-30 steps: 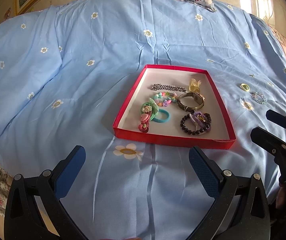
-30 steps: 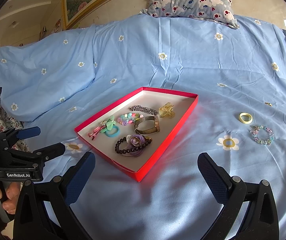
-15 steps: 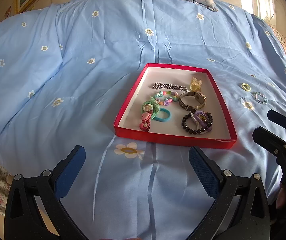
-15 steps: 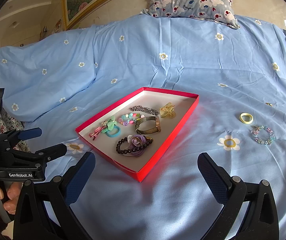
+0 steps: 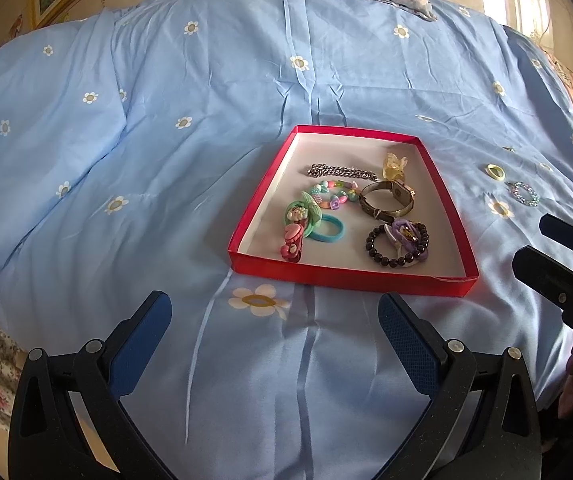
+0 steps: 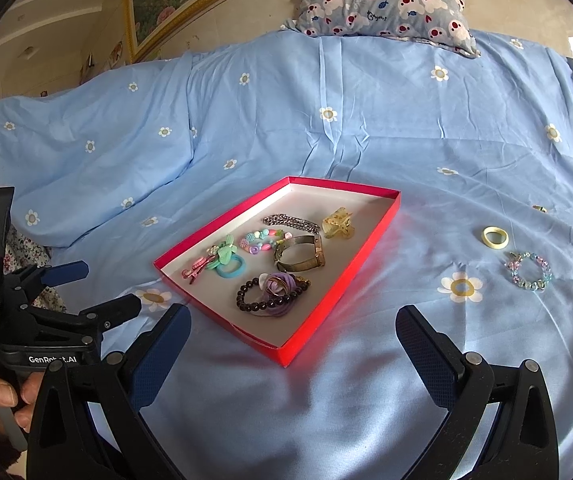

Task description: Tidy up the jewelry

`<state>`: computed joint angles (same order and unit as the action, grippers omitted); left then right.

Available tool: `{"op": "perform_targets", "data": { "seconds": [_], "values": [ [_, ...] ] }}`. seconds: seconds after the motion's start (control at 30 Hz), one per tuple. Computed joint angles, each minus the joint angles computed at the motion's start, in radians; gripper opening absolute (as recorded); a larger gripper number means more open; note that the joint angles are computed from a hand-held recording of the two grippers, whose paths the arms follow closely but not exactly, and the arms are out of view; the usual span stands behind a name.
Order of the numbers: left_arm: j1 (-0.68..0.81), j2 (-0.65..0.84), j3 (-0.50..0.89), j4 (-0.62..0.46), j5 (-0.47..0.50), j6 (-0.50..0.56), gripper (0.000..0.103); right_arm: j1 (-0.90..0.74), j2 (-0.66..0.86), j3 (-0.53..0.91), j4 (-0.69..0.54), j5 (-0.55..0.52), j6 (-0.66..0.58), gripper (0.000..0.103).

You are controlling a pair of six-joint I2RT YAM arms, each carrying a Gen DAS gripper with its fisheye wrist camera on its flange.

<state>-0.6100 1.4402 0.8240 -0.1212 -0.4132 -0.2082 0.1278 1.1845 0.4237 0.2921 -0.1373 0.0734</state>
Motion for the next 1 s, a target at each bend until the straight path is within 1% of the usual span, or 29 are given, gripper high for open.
{"op": "perform_targets", "data": {
  "seconds": [0.7, 0.83, 1.0],
  "values": [
    [0.007, 0.031, 0.034, -0.008, 0.017, 0.004, 0.103, -0.007, 0.006, 0.023, -0.028, -0.009, 0.011, 0.103],
    [0.007, 0.033, 0.035, -0.01, 0.018, -0.001, 0.103, -0.006, 0.02, 0.034, -0.035, -0.007, 0.014, 0.103],
    [0.005, 0.068, 0.066, -0.008, 0.037, 0.002, 0.103, -0.009, 0.05, 0.057, -0.049, -0.008, 0.022, 0.103]
  ]
}}
